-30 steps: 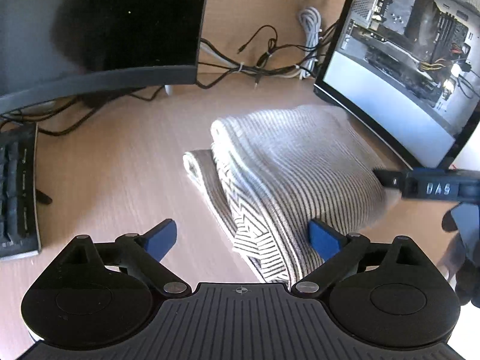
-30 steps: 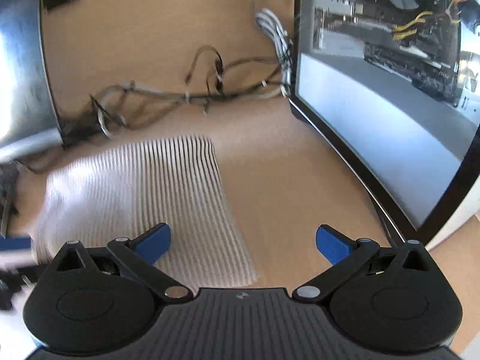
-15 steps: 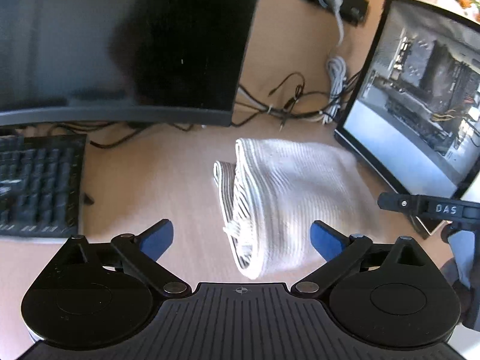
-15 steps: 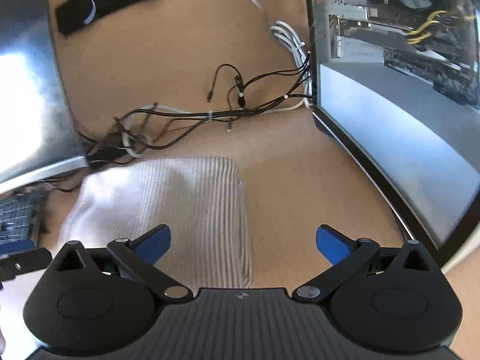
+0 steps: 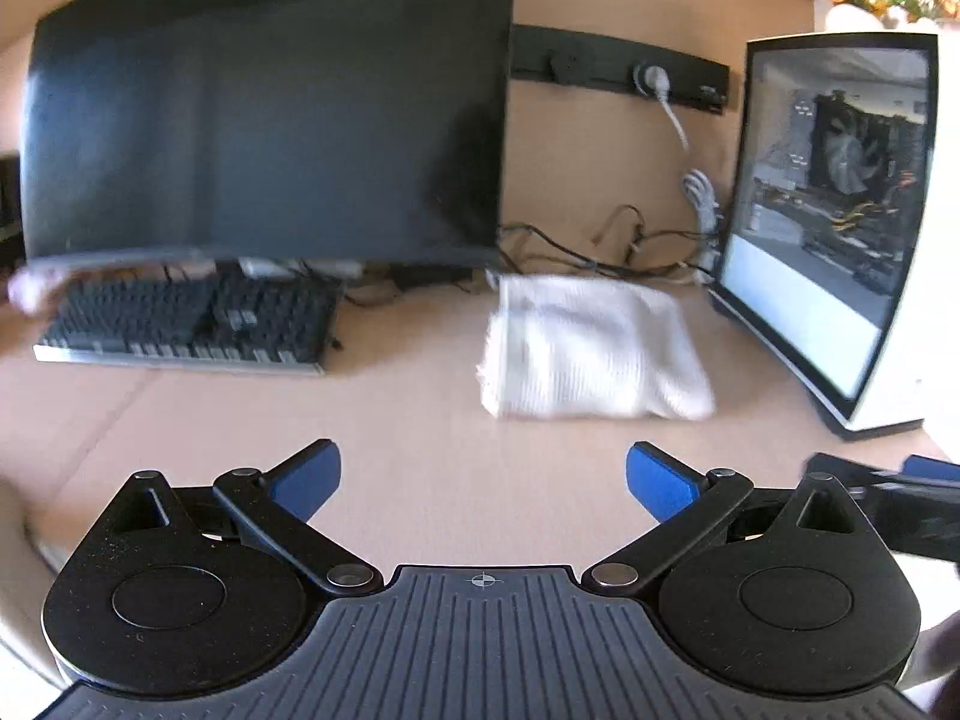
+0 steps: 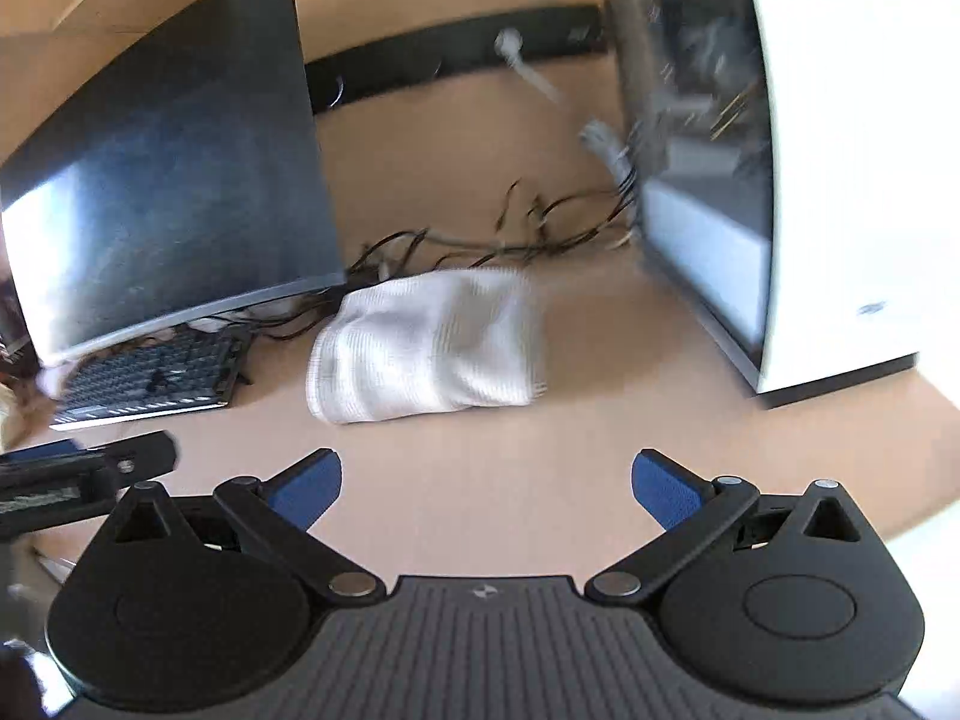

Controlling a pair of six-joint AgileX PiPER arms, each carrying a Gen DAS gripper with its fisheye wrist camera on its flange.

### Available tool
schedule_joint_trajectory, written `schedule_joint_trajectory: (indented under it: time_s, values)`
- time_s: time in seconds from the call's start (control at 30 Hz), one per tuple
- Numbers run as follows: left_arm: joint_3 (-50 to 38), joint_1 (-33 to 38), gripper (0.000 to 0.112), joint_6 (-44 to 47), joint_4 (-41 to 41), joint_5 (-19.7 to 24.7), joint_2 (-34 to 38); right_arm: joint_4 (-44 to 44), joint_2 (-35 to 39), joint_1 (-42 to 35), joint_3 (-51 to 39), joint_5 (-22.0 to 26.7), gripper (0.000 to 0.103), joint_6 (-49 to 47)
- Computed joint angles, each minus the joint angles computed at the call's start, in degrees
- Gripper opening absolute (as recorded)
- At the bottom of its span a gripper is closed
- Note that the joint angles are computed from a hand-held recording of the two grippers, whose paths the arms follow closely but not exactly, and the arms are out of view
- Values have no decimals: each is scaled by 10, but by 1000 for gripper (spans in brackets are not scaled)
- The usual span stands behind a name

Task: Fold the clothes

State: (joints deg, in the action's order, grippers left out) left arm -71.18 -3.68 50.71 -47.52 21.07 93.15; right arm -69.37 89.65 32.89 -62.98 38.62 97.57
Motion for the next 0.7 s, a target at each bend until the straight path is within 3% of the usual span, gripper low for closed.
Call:
schedule_joint_trajectory:
  time_s: [0.07,0.1,0.27,0.43,0.7]
  values:
    - [-8,-3,103,-76,71,25,-10,19,1,17,-6,37,103,-36]
    - [0,-10,103,-110,103,14,-24,36,-2,20,-10,41,103,-65]
    - [46,-37,103,-196,204,-38,-75,11,-46,47,23,43,103,-61]
    - [81,-54,103,-286,295,-20,-108,21,-93,44,62,14,103,-40]
    - [119,-73,103,-320,324,-13,-142,49,-126,55,95,24,103,-51]
